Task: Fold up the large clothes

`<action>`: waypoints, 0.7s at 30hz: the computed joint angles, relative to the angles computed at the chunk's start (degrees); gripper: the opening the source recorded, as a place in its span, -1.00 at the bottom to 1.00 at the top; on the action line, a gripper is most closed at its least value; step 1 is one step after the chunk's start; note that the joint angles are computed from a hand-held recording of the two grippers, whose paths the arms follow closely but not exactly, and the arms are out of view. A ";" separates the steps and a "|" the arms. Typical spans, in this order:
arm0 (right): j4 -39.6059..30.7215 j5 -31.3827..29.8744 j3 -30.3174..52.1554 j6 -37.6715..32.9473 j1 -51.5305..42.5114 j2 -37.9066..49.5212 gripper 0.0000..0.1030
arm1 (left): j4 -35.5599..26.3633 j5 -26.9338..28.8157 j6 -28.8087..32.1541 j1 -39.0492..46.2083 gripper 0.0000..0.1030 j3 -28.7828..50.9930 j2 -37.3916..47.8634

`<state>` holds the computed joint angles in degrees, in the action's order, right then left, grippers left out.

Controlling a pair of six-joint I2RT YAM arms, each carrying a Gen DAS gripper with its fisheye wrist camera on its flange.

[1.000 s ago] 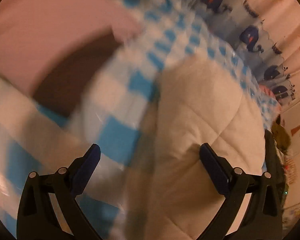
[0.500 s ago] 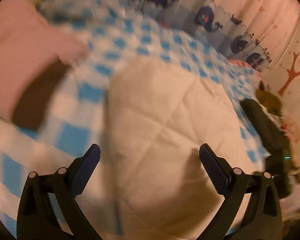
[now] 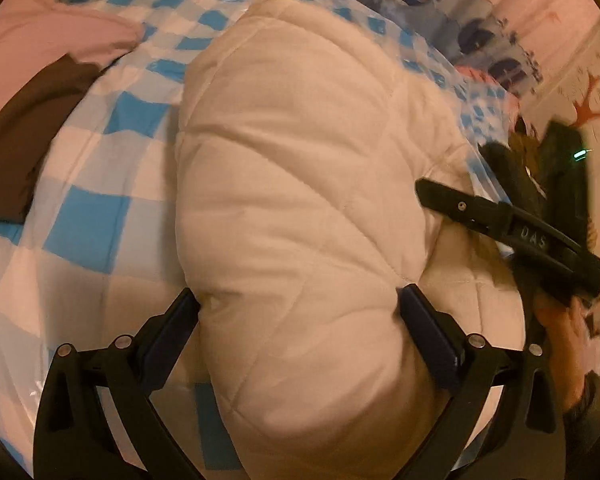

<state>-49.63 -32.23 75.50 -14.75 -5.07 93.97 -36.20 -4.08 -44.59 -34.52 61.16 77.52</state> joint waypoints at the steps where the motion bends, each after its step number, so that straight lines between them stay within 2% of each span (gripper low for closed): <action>1: -1.20 -1.66 -0.32 -1.31 -2.18 0.30 0.90 | -0.55 -0.91 0.31 -1.01 0.86 0.62 0.34; 4: -5.53 -4.11 -4.46 -5.06 -7.83 -4.17 0.90 | -3.66 -1.98 1.49 -2.39 0.87 2.04 -0.22; 5: -7.55 -5.62 -4.20 -6.05 -8.74 -4.15 0.90 | -4.76 -0.64 2.06 -1.33 0.87 1.77 -1.48; 7: -13.77 -8.66 -1.17 -8.86 -11.75 -4.05 0.90 | -5.46 -1.50 1.66 -1.74 0.87 1.15 -4.54; 8: -13.84 -9.53 -0.44 -7.79 -12.48 -5.85 0.90 | -5.42 -4.62 0.67 -3.06 0.87 -0.29 -7.73; 10: -8.75 -13.49 0.04 -3.88 -13.16 -10.09 0.90 | -4.66 -8.05 0.41 -4.10 0.87 1.51 -6.81; 12: -3.40 -16.80 2.61 1.06 -11.17 -11.32 0.90 | -4.58 -6.69 0.34 -2.73 0.87 1.47 -5.90; 13: -2.51 -16.83 3.92 2.10 -9.33 -10.93 0.90 | -4.36 -5.12 0.32 -1.83 0.87 1.09 -5.56; 15: -1.37 -11.50 7.51 2.33 -2.14 -7.63 0.89 | -4.97 -5.62 0.63 -2.17 0.88 2.52 -3.61; 16: -2.39 -5.37 9.50 1.98 2.07 -4.02 0.89 | -5.09 -6.35 -0.33 -3.42 0.88 3.23 -2.85; 17: -4.51 0.56 10.27 -1.59 4.55 2.46 0.90 | -5.98 -5.23 0.04 -2.60 0.88 3.19 -3.54; 18: -3.25 -1.05 8.16 1.23 4.16 7.42 0.91 | -5.22 -5.39 -0.19 -3.53 0.88 4.70 -1.34; 19: -3.49 -6.33 7.41 0.60 0.89 9.50 0.89 | -5.21 -4.46 0.55 -3.46 0.88 5.04 -0.89; 21: -3.49 -7.49 5.10 -0.83 -1.63 7.01 0.87 | -4.15 -5.48 -0.50 -5.59 0.88 9.12 4.67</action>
<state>-53.12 -39.72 80.59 -15.58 -6.70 100.98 -40.35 -9.56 -45.09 -40.11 70.27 82.19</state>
